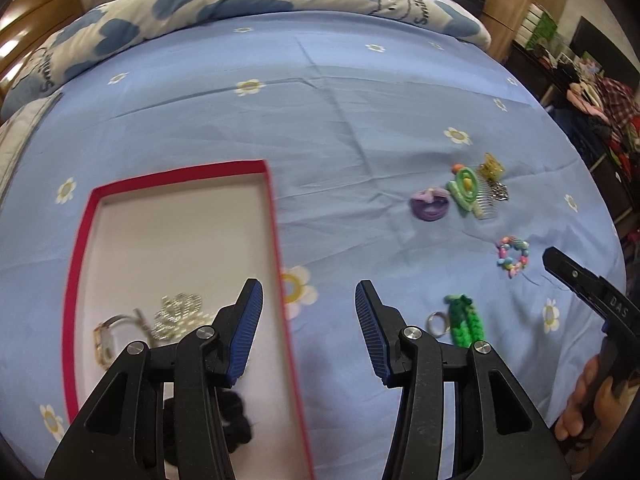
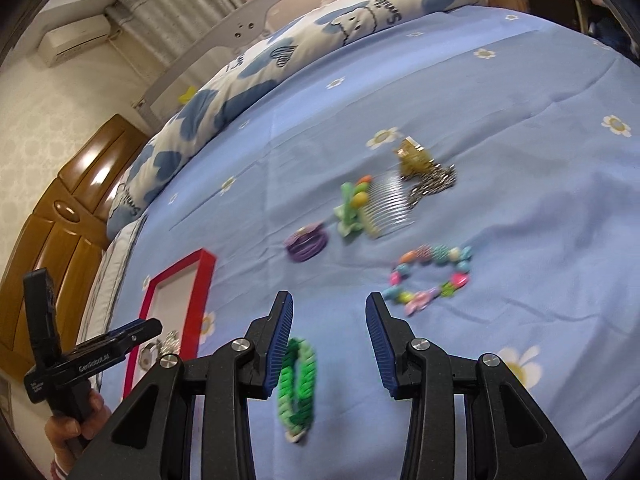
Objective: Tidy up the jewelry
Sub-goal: 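Move both tools back over the remaining jewelry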
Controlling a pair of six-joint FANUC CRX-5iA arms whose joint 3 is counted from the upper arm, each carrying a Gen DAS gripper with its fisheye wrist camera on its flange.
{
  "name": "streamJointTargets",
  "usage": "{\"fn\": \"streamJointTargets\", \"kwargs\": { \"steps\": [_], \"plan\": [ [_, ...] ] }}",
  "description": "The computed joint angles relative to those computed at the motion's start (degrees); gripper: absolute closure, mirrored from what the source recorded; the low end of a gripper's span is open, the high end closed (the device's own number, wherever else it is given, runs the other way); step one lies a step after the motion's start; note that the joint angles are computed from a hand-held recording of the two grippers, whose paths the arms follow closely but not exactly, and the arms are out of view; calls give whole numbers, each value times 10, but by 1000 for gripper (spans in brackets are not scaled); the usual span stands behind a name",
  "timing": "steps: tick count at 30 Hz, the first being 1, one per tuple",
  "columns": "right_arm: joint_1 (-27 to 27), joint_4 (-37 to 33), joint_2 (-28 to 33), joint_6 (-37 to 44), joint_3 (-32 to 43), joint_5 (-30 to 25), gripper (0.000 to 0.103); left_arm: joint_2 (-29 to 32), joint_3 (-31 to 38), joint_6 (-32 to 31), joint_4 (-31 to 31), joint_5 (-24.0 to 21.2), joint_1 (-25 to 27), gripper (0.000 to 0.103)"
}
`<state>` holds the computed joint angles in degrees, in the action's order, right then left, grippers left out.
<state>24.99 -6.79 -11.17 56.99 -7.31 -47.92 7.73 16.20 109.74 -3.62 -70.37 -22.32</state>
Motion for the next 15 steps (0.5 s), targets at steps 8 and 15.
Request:
{"fn": "streamJointTargets", "kwargs": {
  "steps": [8, 15],
  "plan": [
    [-36, -7, 24, 25, 16, -1, 62, 40, 28, -18, 23, 13, -8, 56],
    [-61, -6, 71, 59, 58, -4, 62, 88, 55, -52, 68, 43, -5, 56]
  ]
}}
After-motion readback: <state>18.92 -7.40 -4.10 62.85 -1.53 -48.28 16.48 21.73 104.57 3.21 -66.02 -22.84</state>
